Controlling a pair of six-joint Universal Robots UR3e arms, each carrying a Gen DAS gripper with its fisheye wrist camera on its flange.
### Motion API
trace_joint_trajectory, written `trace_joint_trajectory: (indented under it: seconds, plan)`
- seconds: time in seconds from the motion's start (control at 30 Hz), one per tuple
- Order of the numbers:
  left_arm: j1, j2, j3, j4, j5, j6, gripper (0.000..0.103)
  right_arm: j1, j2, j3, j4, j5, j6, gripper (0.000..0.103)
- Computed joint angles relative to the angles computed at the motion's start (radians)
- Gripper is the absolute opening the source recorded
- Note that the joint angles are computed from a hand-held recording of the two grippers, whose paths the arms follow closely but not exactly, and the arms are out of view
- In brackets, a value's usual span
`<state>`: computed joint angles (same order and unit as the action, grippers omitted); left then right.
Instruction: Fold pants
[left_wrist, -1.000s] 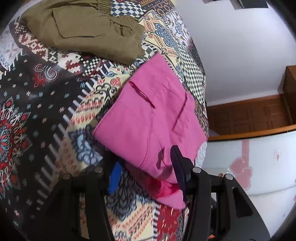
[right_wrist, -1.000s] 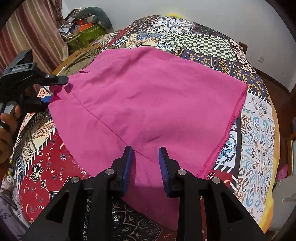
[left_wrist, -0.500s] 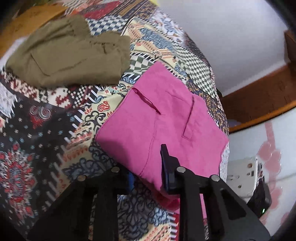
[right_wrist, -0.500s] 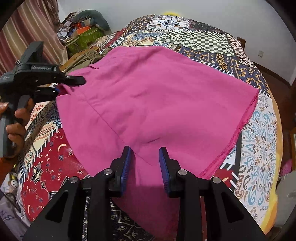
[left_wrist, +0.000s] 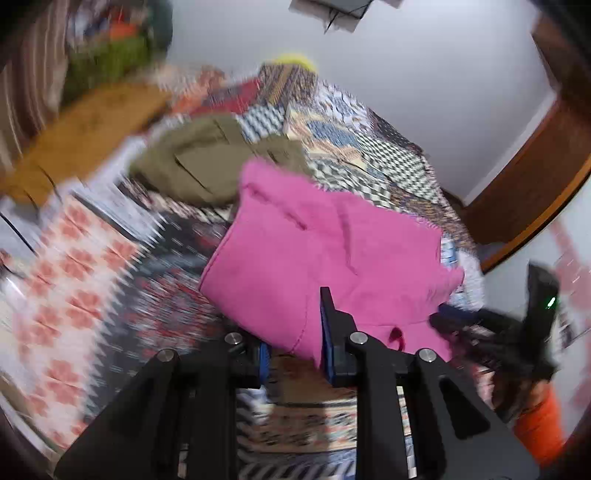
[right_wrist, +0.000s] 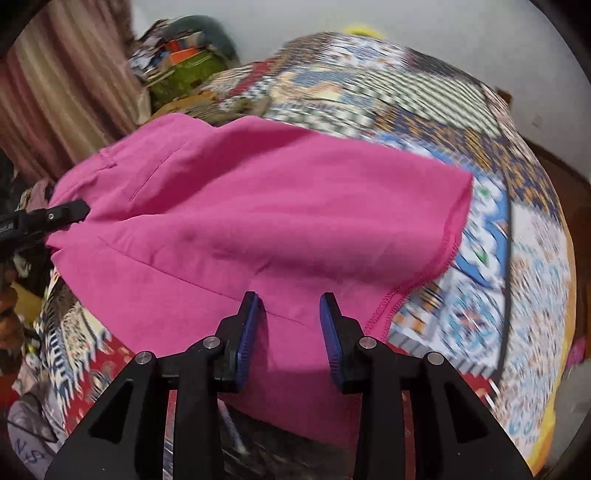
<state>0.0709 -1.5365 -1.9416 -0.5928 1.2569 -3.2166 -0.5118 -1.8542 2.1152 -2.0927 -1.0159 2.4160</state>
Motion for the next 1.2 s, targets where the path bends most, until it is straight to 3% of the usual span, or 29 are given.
trace_joint_trajectory:
  seconds: [0.13,0.23,0.4,0.57,0.73,0.83,1.03,1.2]
  plan:
    - [-0.049,0.028,-0.011,0.066,0.086,0.047,0.022,0.067,0.010,-0.031,-0.016,-0.035,0.025,0.032]
    - [-0.141,-0.005,0.018,0.141,0.196,0.090,0.022,0.017,-0.029,-0.036,0.077,-0.005,-0.006,0.032]
    - [-0.249,-0.075,0.102,0.184,0.276,0.135,0.022,-0.088,-0.135,0.006,0.178,0.005,-0.076,0.032]
    - [-0.289,-0.135,0.184,0.178,0.254,0.134,0.022,-0.189,-0.186,0.037,0.278,0.044,-0.156,0.032]
    - [-0.266,-0.185,0.292,0.089,0.096,0.094,0.021,-0.214,-0.182,0.051,0.292,0.078,-0.150,0.032]
    - [-0.270,-0.214,0.349,0.043,0.045,0.088,0.021,-0.237,-0.210,0.035,0.340,0.080,-0.174,0.032]
    - [-0.325,-0.270,0.432,0.006,0.031,0.111,0.021,-0.328,-0.287,0.048,0.417,0.074,-0.249,0.032]
    - [-0.376,-0.313,0.496,-0.027,0.037,0.135,0.021,-0.307,-0.271,0.121,0.304,0.051,-0.220,0.032]
